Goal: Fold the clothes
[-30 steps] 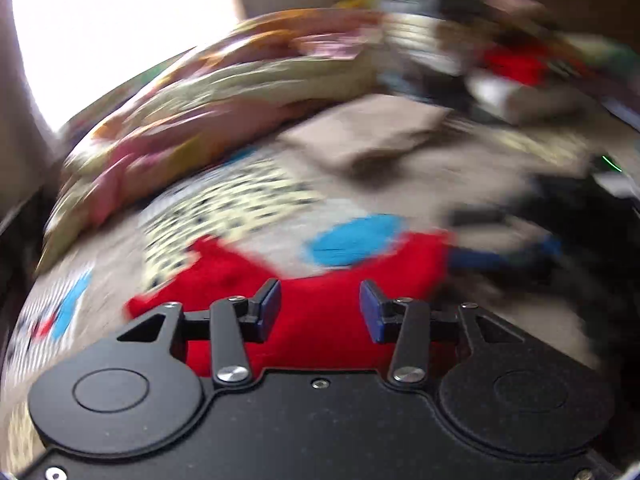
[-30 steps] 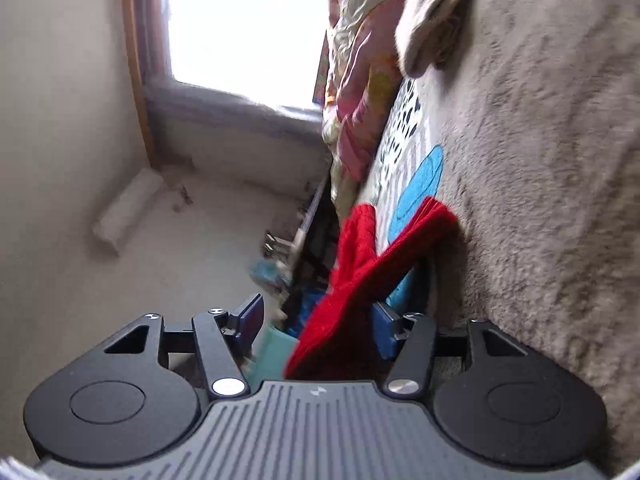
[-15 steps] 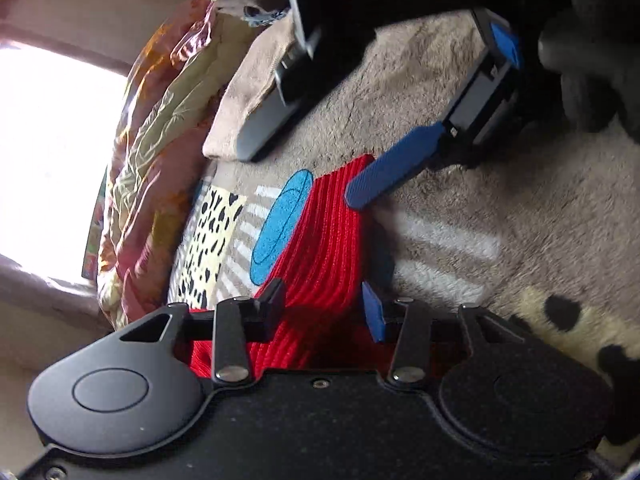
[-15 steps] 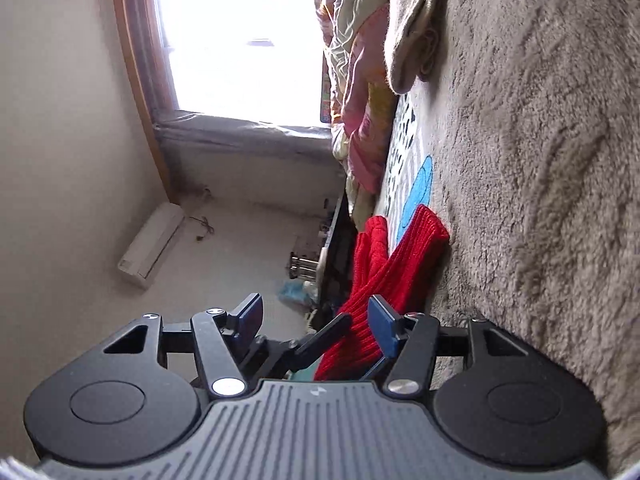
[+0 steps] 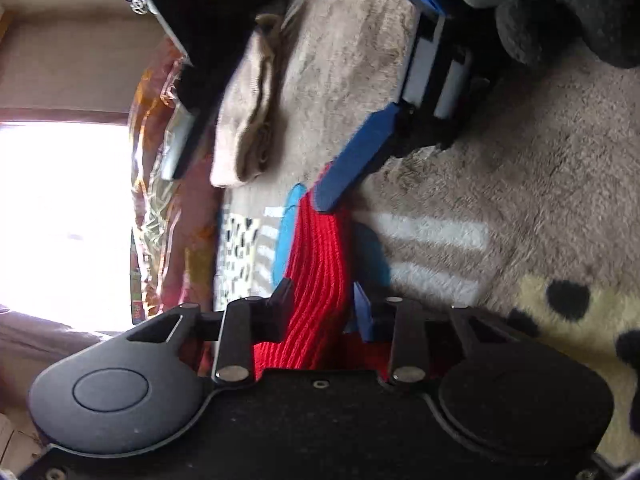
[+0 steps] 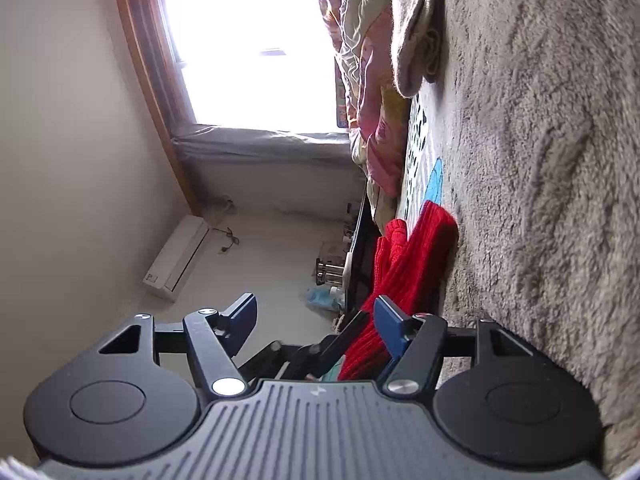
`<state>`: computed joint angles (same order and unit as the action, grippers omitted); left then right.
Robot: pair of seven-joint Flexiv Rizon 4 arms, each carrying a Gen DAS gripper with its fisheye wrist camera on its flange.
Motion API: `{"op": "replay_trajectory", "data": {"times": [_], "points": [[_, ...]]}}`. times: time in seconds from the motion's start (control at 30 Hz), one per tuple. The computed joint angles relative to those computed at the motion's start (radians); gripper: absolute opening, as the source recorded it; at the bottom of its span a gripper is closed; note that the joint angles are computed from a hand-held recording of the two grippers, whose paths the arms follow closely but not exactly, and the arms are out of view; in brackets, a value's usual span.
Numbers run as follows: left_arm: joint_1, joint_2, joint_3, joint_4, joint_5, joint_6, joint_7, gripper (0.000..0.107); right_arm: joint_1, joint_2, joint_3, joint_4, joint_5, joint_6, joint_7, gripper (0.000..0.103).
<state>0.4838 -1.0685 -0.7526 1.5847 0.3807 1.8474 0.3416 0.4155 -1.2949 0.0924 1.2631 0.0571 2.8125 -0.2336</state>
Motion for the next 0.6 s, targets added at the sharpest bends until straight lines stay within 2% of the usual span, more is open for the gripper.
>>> {"op": "replay_trajectory", "data": {"times": [0.13, 0.23, 0.33, 0.37, 0.4, 0.47, 0.5, 0.6], "points": [[0.003, 0.018, 0.006, 0.01, -0.023, -0.026, -0.005, 0.033, -0.002, -0.002, 0.002, 0.003, -0.001, 0.013, 0.005, 0.064], [0.031, 0.003, -0.031, 0.02, -0.017, -0.036, 0.022, 0.033, -0.003, -0.004, 0.001, 0.004, -0.003, 0.018, 0.007, 0.065], [0.015, -0.035, -0.048, -0.008, -0.023, -0.04, 0.053, 0.032, -0.004, -0.006, 0.002, 0.006, -0.003, 0.029, 0.01, 0.066], [0.001, -0.038, -0.046, -0.019, -0.043, -0.048, 0.047, 0.029, -0.003, -0.005, 0.003, 0.014, -0.001, 0.036, 0.01, 0.066], [-0.009, -0.02, -0.038, -0.016, -0.082, -0.067, 0.019, 0.013, 0.0, -0.002, 0.004, 0.027, 0.003, 0.046, 0.007, 0.066], [0.007, 0.012, -0.063, 0.006, -0.163, -0.115, -0.043, 0.01, 0.002, 0.003, 0.005, 0.033, 0.009, 0.042, 0.003, 0.065], [0.029, 0.025, -0.093, 0.014, -0.209, -0.165, -0.071, 0.009, 0.003, 0.006, 0.004, 0.037, 0.012, 0.037, -0.001, 0.064], [0.133, 0.064, -0.223, -0.003, -0.421, -0.459, -0.15, 0.009, 0.005, 0.01, 0.002, 0.041, 0.012, 0.03, -0.008, 0.064]]}}
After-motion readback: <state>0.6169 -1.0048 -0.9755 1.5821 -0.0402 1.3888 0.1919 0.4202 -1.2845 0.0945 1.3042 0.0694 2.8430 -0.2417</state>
